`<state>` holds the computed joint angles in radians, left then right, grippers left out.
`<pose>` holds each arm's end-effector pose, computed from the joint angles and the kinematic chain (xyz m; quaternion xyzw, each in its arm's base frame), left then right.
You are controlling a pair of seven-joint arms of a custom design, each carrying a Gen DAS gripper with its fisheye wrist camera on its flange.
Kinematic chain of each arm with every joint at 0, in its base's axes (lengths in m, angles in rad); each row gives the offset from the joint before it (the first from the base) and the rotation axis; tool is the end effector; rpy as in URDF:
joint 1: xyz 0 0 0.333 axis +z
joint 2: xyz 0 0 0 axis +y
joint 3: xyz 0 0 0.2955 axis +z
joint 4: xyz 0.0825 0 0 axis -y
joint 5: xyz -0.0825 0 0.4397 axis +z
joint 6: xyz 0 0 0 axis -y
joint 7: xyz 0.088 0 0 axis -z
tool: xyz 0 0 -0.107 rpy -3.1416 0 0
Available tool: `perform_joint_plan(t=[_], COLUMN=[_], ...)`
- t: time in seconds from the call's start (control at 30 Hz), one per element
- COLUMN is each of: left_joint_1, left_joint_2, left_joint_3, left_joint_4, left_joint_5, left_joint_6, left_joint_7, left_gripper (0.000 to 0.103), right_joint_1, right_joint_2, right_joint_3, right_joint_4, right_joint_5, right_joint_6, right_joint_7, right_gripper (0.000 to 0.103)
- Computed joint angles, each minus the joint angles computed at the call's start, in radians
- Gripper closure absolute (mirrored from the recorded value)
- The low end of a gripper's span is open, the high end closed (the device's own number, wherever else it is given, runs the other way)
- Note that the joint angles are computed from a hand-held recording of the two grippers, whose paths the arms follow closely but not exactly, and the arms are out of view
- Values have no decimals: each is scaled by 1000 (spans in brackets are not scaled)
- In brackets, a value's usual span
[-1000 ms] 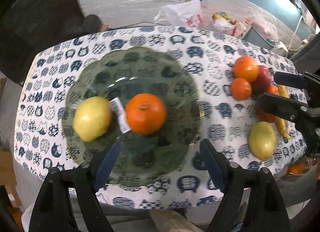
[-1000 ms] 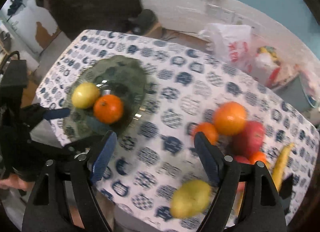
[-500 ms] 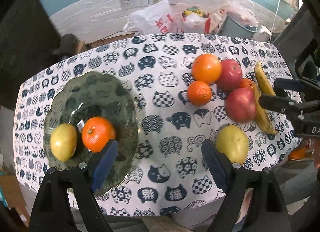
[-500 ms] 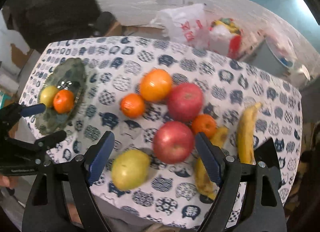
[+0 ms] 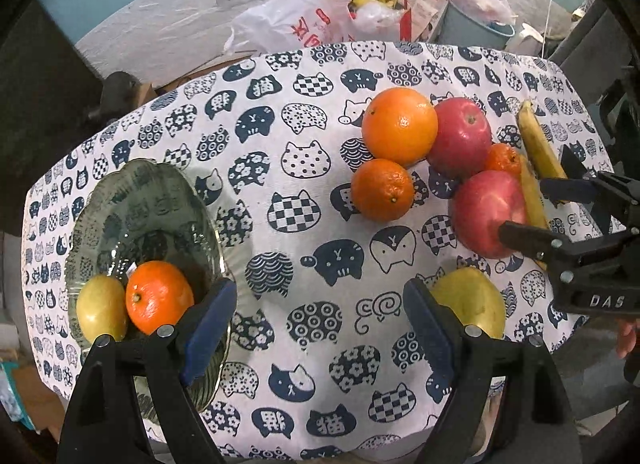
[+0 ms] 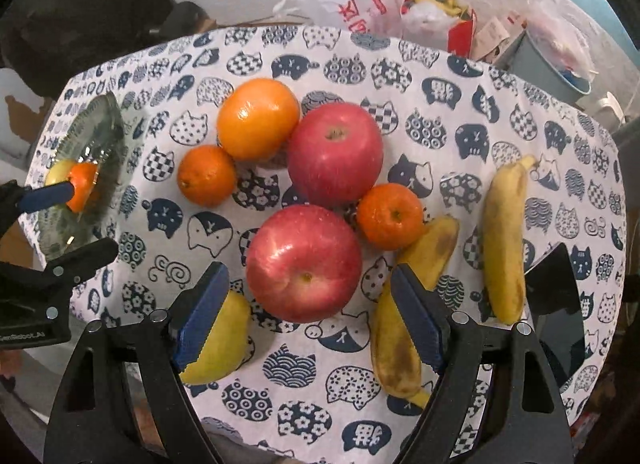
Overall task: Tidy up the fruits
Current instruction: 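Close the right tool on a red apple while the left tool closes on another green pear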
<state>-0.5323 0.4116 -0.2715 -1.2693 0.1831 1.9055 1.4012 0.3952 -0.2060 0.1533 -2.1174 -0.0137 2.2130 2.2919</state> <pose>0.5542 -0.5022 0.5285 -0.4457 0.8865 -0.1025 0.0706 0.4922 0.3039 0.4926 -0.6392 0.7541 -0.0438 0.1440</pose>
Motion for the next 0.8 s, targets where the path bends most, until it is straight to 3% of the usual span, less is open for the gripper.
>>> perform_joint_plan(t=[0.37, 0.43, 0.5, 0.8], left_joint_1=[-11, -10, -8, 11], left_joint_2=[54, 55, 56, 7], left_joint_3=[4, 4, 2, -23], left_joint_4=[54, 56, 59, 2], left_joint_5=[-9, -15, -25, -111], left_joint_6=[-42, -44, -44, -12], left_joint_7=[10, 11, 12, 3], left_gripper=[17, 17, 17, 16], right_joint_1=[1, 2, 4, 5], right_joint_2=[77, 87, 96, 22], right_joint_3=[-9, -10, -7, -3], right_joint_4=[19, 22, 28, -35], right_joint_5=[9, 8, -1, -28], right_joint_6=[31, 44, 51, 58], right_joint_7=[-36, -53, -59, -25], right_gripper=[21, 27, 27, 28])
